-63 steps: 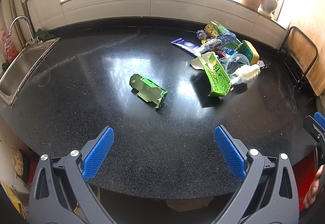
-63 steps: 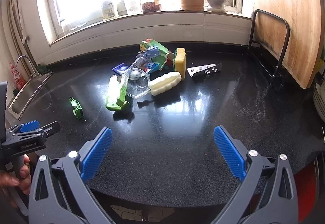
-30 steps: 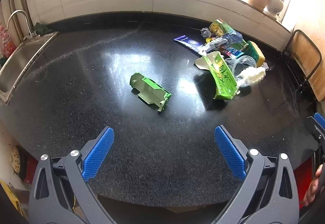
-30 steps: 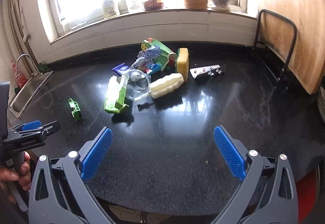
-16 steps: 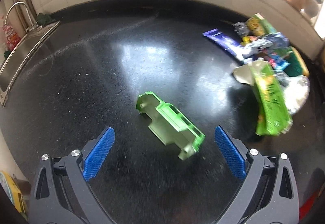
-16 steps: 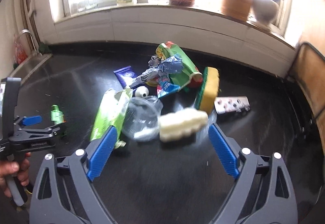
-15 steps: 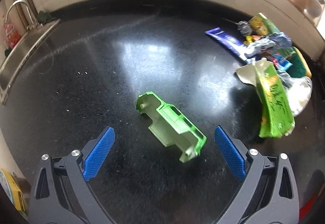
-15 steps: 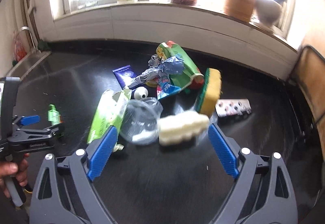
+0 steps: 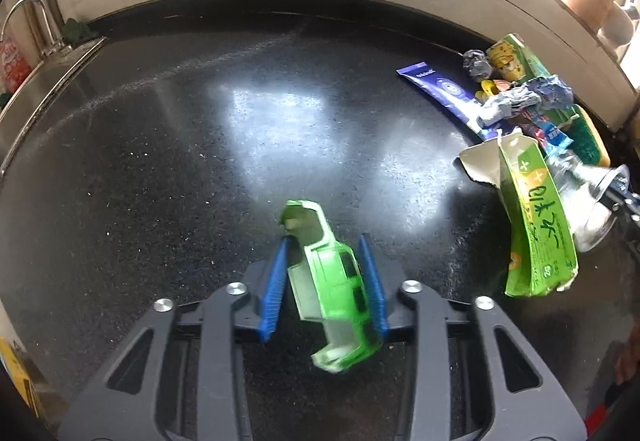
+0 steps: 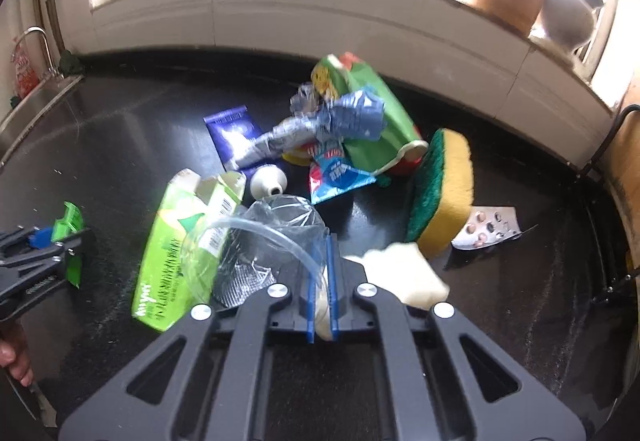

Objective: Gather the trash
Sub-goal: 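Grasp the green cardboard piece with the left tool while the right tool grasps the clear cup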

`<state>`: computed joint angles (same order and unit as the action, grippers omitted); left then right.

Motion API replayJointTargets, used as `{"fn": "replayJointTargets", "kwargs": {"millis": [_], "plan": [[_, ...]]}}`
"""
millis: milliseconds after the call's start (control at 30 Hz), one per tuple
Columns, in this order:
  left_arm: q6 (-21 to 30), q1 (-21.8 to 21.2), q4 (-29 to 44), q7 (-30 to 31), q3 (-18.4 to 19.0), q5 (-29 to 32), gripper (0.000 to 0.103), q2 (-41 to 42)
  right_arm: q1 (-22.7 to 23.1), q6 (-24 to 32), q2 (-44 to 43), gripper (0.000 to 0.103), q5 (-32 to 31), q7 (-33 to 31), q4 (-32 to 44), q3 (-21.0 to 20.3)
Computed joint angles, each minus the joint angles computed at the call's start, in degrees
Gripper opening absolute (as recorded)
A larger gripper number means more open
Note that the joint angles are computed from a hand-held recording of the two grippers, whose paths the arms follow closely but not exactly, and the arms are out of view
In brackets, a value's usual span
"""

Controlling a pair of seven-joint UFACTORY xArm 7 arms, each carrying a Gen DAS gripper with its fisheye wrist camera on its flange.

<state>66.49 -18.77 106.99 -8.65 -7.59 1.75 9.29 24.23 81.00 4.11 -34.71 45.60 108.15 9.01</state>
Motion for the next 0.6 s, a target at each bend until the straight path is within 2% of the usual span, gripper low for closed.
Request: {"fn": "replayJointTargets", "kwargs": {"millis": [33,400,600], "plan": [[-0.4,0.2,-0.5,0.6,0.0,-0.7,0.019,-0.5,0.2,0.1,-0.2,0.005,-0.2,0.5,0.4,0.2],[-1.1,1.4,-2.8,4.1,-0.3,-3.4,0.019,-5.0,3.2,4.4,-1.0,0.005,-3.3,2.5,5.8,2.2],[-1.6,3.0,-5.4,6.5,0.3,-5.4,0.019,-8.8,6.5,6.5,1.9,0.005,-4.8,2.9,10.7,2.9]]}}
